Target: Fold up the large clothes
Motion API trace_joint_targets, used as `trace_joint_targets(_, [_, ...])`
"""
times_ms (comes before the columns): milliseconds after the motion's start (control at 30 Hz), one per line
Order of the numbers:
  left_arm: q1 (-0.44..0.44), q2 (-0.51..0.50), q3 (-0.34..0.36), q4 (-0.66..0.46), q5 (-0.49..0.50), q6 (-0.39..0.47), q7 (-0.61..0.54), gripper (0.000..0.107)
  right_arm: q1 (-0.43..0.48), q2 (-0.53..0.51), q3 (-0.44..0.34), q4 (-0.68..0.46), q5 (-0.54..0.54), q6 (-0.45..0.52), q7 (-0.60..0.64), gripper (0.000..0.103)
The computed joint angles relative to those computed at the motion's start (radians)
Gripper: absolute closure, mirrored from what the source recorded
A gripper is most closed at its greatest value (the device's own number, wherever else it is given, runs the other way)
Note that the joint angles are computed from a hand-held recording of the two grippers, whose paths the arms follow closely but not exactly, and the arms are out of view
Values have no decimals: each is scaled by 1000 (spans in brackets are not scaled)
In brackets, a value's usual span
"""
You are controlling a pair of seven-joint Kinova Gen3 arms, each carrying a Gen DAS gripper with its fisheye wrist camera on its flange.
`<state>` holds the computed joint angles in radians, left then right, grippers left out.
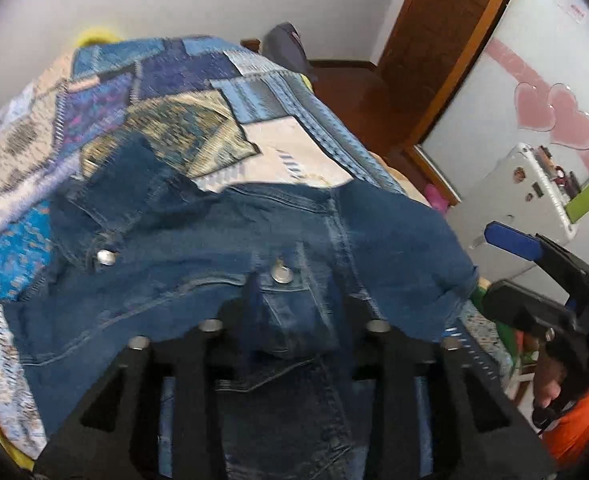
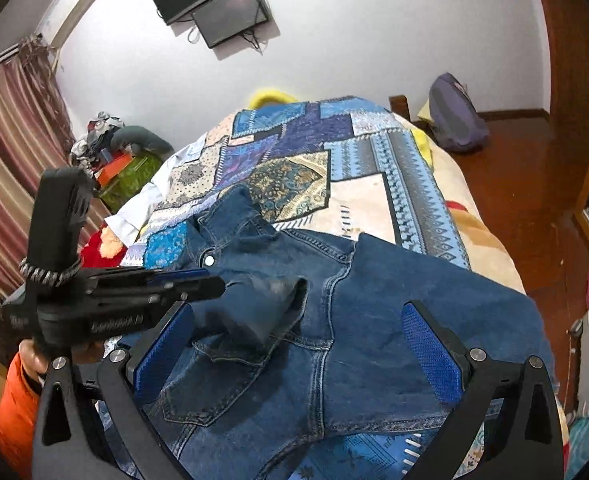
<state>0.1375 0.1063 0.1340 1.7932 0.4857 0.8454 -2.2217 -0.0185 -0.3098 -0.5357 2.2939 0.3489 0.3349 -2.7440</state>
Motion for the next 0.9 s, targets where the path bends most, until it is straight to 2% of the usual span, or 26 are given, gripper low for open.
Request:
trace_joint_targets(100, [-44, -55, -32, 46, 52, -50, -77, 36, -25, 35, 55, 4, -93, -45, 96, 0])
trace_joint_targets(167, [-72, -86, -62, 68, 61, -85, -118, 31, -58, 75, 99, -1, -169, -73, 178, 0])
trace_joint_targets(233, [-98, -92, -90, 85, 34, -130, -128, 26, -148, 131, 191, -7, -237, -115, 259, 0])
trace_joint_targets(300, [-128, -85, -109, 103, -32, -175, -96, 25, -185, 190, 226, -18, -318, -157, 340, 0])
trace_joint_targets(367, [-147, -58, -149, 122, -114, -218, -59, 25, -148, 268, 188, -48, -399, -174, 422, 0])
trace_joint_targets(500, [-243, 17, -172, 142, -210, -259, -22, 25, 22, 437, 31, -143, -541, -122, 584, 3])
trace_joint_targets(567, [-276, 62, -191, 158, -273, -302, 23, 25, 29, 510, 35, -186, -614, -87, 656, 16])
trace_joint_targets(633, [-314, 108, -197, 165, -301, -333, 46, 25, -38, 577, 99, -234, -628, -54, 669, 21])
trace_joint_targets(667, [-330, 138, -204, 162, -317, -343, 69, 25, -85, 591, 142, -247, -610, -48, 652, 21])
trace_joint_targets(733, [-360, 179, -202, 152, -339, -340, 92, 25, -177, 597, 224, -273, -536, -25, 615, 29])
trace_joint_targets(800, [-368, 208, -202, 153, -373, -349, 121, 25, -270, 601, 304, -315, -454, 33, 572, 53])
trace_joint_targets(867, [-373, 218, -193, 173, -397, -386, 135, 25, -362, 590, 377, -331, -397, 48, 535, 67])
trace_joint_targets(900, [-376, 217, -184, 187, -406, -408, 134, 25, -390, 578, 402, -332, -392, 48, 533, 69])
